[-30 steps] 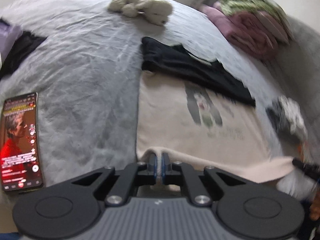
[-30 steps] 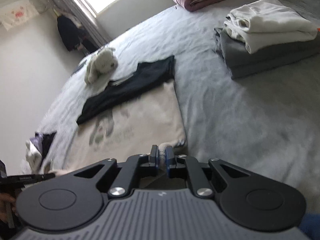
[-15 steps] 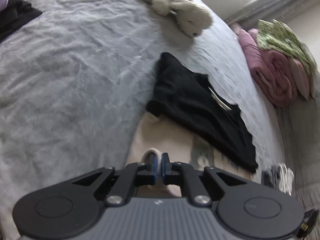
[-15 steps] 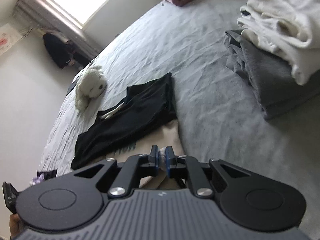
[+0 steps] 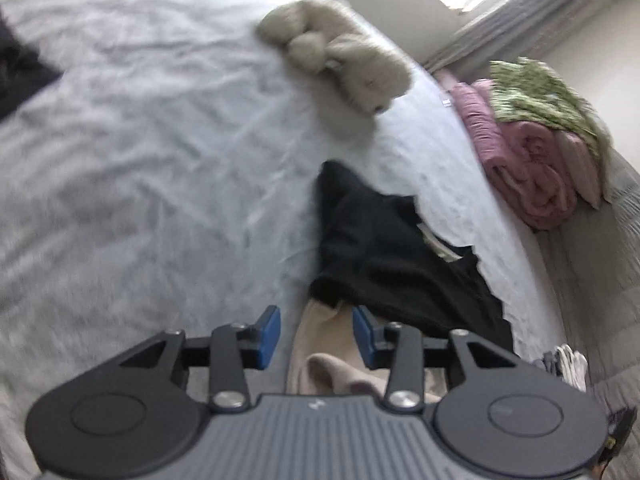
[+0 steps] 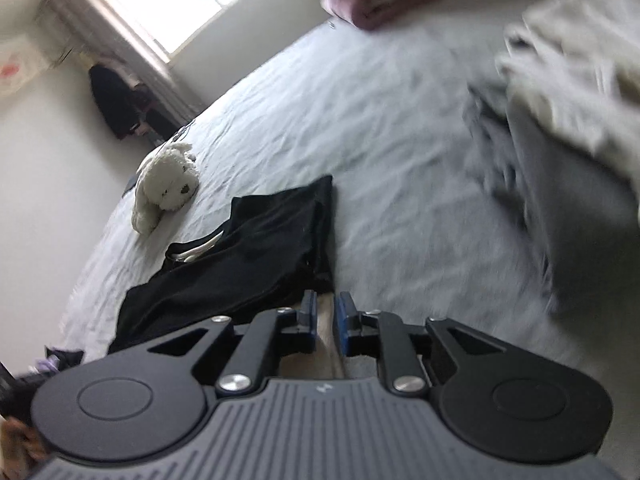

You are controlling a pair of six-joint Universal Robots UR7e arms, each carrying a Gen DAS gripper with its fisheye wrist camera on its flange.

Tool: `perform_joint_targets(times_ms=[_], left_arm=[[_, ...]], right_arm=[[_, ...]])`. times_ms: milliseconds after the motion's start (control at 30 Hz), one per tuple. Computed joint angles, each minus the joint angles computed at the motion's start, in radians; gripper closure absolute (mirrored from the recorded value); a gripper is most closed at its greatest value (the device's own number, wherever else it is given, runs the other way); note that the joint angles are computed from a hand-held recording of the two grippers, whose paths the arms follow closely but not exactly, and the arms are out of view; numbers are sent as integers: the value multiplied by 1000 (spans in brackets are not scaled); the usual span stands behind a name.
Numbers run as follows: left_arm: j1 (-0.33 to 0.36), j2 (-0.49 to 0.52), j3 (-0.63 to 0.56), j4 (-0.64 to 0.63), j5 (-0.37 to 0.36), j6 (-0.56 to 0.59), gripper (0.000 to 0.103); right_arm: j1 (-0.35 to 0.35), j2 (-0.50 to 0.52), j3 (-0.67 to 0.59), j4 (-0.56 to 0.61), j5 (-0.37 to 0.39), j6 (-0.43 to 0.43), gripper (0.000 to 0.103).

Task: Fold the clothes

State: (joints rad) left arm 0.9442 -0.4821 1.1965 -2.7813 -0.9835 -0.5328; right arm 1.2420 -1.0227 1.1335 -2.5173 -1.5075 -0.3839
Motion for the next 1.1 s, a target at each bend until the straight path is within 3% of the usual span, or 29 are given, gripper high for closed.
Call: perform_joint_targets(times_ms=[100, 167, 233, 467, 600, 833, 933, 1000, 1067, 1100], left_arm=[[-14, 1, 0, -3, 9, 160, 60], [-18, -1, 10, 2, 5, 252, 52], [-15, -9, 25, 14, -10, 302, 49], [-17, -14, 51, -14, -33, 523, 42], [-16, 22, 0, 9, -32, 638, 42], [-15, 89, -93, 69, -8, 711, 43], [-15, 114, -129, 115, 22, 711, 52], [-14, 125, -141, 126, 29, 715, 59], [-13, 126, -141, 117, 28, 707, 82], [-13, 123, -139, 112, 26, 693, 88]], right_arm=[[14, -5, 11, 0, -46, -152, 77], [27, -11, 30, -20, -88, -277, 67], [34, -17, 49, -29, -95, -366, 67], [43, -7, 49, -28, -105, -485, 66], [48, -5, 53, -21, -107, -543, 66], [57, 8, 50, 5, -139, -610, 66], [58, 19, 38, 10, -159, -609, 66], [59, 29, 27, 16, -174, -600, 74], [61, 38, 15, 24, -188, -589, 85], [61, 40, 12, 27, -185, -583, 88]])
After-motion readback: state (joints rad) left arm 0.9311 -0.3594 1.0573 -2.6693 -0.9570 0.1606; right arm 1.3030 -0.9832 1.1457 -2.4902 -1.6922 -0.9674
